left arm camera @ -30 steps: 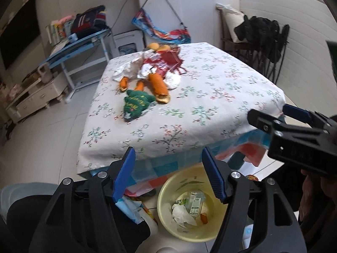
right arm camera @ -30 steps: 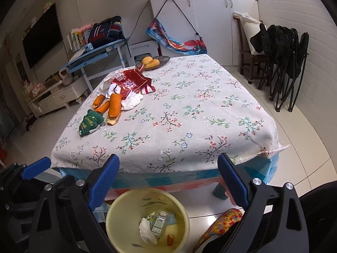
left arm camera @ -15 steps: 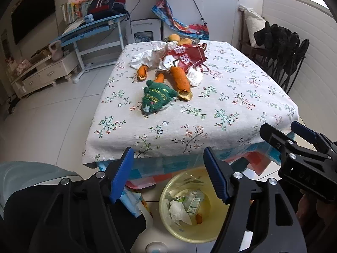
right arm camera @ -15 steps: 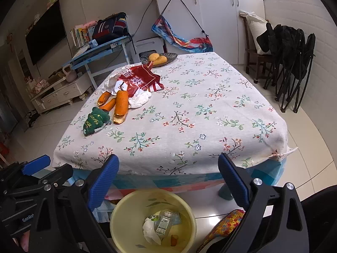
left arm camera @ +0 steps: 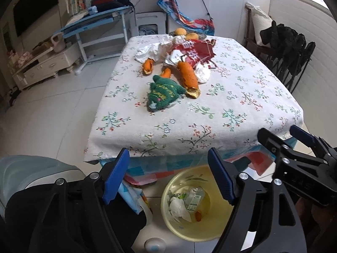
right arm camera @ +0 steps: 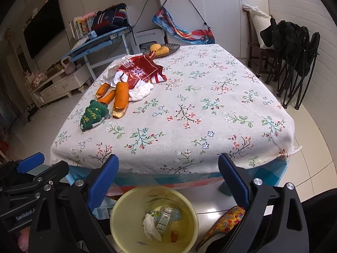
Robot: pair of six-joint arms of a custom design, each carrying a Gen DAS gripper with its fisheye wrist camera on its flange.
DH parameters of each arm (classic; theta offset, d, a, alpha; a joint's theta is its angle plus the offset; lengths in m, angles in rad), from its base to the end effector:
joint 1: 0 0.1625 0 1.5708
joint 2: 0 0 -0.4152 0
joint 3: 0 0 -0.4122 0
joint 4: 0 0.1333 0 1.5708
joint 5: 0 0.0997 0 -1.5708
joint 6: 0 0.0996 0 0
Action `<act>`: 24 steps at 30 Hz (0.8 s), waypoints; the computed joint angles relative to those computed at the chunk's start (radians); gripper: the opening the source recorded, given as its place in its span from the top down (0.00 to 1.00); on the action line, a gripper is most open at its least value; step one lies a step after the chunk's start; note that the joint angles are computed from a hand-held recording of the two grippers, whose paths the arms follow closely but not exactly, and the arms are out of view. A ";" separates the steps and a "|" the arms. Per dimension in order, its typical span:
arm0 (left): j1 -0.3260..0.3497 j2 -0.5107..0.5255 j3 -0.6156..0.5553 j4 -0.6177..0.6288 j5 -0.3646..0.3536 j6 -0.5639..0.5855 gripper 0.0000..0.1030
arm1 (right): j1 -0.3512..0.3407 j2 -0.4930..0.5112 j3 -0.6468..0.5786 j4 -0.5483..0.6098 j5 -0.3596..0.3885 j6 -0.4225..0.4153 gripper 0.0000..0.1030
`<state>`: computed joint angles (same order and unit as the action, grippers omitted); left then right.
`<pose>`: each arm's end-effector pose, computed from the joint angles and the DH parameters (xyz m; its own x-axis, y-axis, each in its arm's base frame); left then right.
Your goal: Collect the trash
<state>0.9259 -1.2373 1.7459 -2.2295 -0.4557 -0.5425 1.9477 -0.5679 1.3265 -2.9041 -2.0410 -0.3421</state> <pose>-0.1833 -0.6142 0.3257 -0.6772 -0.2733 -0.6832 0.2858 0.7579 -0.5864 0.3695 -0.6939 0.0819 -0.7626 -0.3552 0.5406 -0.5995 0.7020 -0.3845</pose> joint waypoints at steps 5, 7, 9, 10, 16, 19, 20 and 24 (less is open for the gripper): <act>0.006 0.006 -0.002 -0.075 -0.083 0.095 0.29 | 0.000 0.013 -0.020 0.017 0.002 0.007 0.11; 0.006 0.013 -0.006 -0.079 -0.098 0.116 0.29 | 0.000 0.018 -0.027 0.014 -0.009 0.008 0.10; 0.007 0.019 -0.014 -0.069 -0.106 0.121 0.29 | -0.002 0.018 -0.031 0.019 -0.010 0.015 0.10; 0.008 0.023 -0.019 -0.059 -0.107 0.121 0.29 | -0.002 0.019 -0.032 0.019 -0.012 0.016 0.10; 0.005 0.039 -0.038 0.019 -0.053 0.089 0.29 | 0.001 0.034 -0.051 0.003 -0.034 -0.006 0.09; 0.010 0.039 -0.046 0.050 -0.039 0.061 0.29 | 0.001 0.042 -0.063 0.014 -0.036 -0.004 0.09; 0.012 0.038 -0.050 0.063 -0.034 0.047 0.29 | 0.001 0.045 -0.067 0.019 -0.037 -0.003 0.09; 0.021 0.036 -0.063 0.109 -0.026 -0.002 0.29 | 0.001 0.053 -0.080 0.035 -0.039 -0.002 0.09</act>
<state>0.9468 -1.2012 1.6824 -2.1206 -0.4814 -0.5448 1.9486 -0.5145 1.2462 -2.8689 -2.0798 -0.3442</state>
